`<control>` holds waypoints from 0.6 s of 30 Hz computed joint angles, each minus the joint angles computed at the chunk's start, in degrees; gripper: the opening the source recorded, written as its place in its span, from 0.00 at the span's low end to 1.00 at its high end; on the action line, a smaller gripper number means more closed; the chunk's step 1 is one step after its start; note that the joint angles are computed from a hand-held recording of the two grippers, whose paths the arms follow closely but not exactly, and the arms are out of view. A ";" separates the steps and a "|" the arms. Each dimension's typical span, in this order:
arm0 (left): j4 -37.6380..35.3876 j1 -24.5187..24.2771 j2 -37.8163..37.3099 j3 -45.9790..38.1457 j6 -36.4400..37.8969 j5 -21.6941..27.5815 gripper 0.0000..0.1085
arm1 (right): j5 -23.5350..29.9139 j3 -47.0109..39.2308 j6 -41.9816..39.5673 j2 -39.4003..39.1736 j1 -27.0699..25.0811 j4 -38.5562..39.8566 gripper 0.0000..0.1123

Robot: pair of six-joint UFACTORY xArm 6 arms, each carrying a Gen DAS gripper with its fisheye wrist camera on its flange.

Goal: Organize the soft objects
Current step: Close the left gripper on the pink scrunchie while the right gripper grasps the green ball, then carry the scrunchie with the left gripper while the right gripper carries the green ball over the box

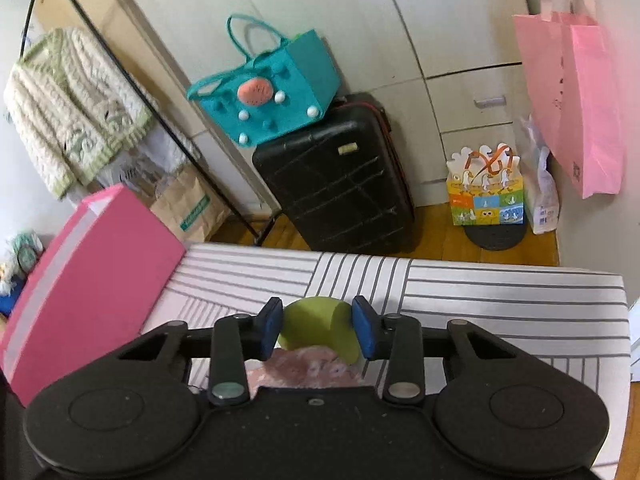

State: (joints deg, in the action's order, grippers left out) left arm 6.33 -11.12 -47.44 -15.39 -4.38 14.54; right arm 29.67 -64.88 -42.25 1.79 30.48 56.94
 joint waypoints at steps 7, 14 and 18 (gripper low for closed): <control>-12.41 -1.98 -4.56 2.27 10.14 -0.23 0.11 | -2.92 2.92 -1.89 -3.15 -0.35 2.87 0.39; -15.98 -3.12 -16.55 5.53 13.44 4.28 0.11 | -5.70 5.96 -2.52 -6.46 -0.29 3.50 0.39; -22.71 -0.89 -23.97 6.71 18.93 11.55 0.11 | -9.78 9.33 1.14 -9.43 0.91 0.26 0.39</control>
State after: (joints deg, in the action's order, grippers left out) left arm -16.38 -12.00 -71.41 -8.69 14.56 26.09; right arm 19.89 -55.55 -41.11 -7.64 31.39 57.20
